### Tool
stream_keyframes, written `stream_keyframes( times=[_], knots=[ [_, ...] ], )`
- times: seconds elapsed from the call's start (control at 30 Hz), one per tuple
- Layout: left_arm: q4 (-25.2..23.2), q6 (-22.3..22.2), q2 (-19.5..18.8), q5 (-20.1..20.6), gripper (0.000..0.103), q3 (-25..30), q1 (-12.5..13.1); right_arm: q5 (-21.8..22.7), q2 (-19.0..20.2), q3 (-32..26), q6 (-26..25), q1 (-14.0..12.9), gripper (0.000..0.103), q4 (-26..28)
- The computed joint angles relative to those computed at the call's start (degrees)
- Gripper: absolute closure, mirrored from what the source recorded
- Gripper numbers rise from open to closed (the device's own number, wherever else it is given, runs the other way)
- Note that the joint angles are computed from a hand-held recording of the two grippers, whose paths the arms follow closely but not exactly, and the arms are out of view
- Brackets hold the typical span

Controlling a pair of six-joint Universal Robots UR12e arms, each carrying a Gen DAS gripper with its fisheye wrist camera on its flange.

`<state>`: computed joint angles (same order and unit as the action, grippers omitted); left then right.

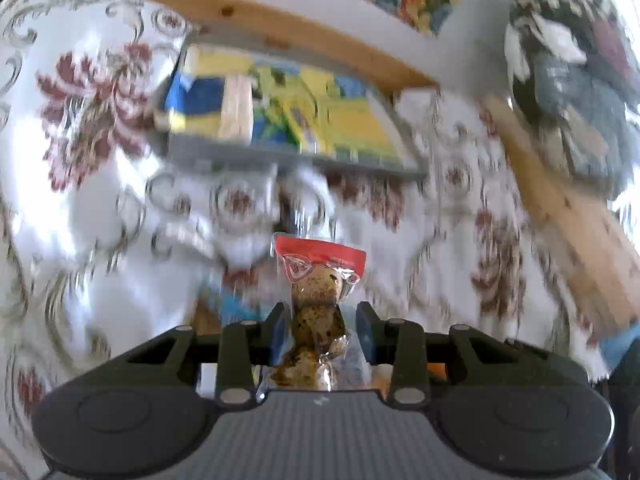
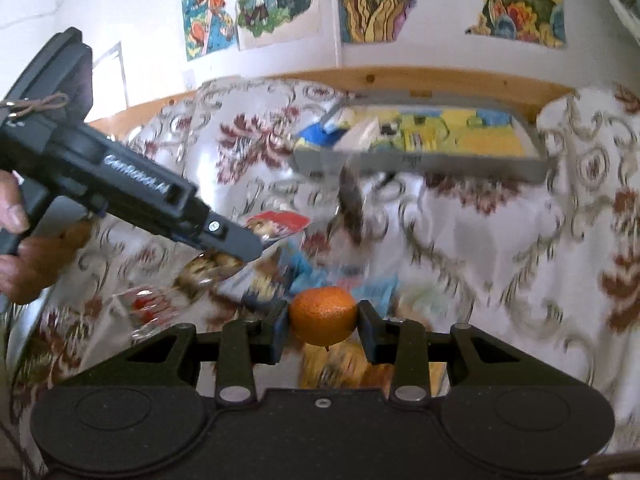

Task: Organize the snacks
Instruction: 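Carry the quail-egg pack and orange over the grey tray with both tools, then open both tools to release the egg pack and orange into the tray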

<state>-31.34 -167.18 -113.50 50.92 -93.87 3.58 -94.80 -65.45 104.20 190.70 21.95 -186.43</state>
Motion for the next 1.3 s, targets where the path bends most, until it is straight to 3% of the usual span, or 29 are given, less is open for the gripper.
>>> stream_keyframes(
  times=[0.2,0.4,0.83,1.3],
  knots=[
    [6.0,-7.0,-3.9,2.2,0.063,6.0,-2.0,1.5,1.1,-4.3,-2.6,-2.6,0.065,0.5],
    [9.9,-10.8,-8.3,6.0,0.063,12.7,-4.1,0.1,3.2,-9.5,-3.0,-4.6,0.065,2.2],
    [10.7,-17.5,-17.5,11.9,0.063,26.0,-6.0,-4.0,11.9,-23.0,-1.0,-7.8,0.065,4.9],
    [8.3,-18.2,-22.0,15.5,0.062,31.2,-7.3,-4.5,15.8,-27.3,-1.9,-8.5,0.064,8.6]
  ],
)
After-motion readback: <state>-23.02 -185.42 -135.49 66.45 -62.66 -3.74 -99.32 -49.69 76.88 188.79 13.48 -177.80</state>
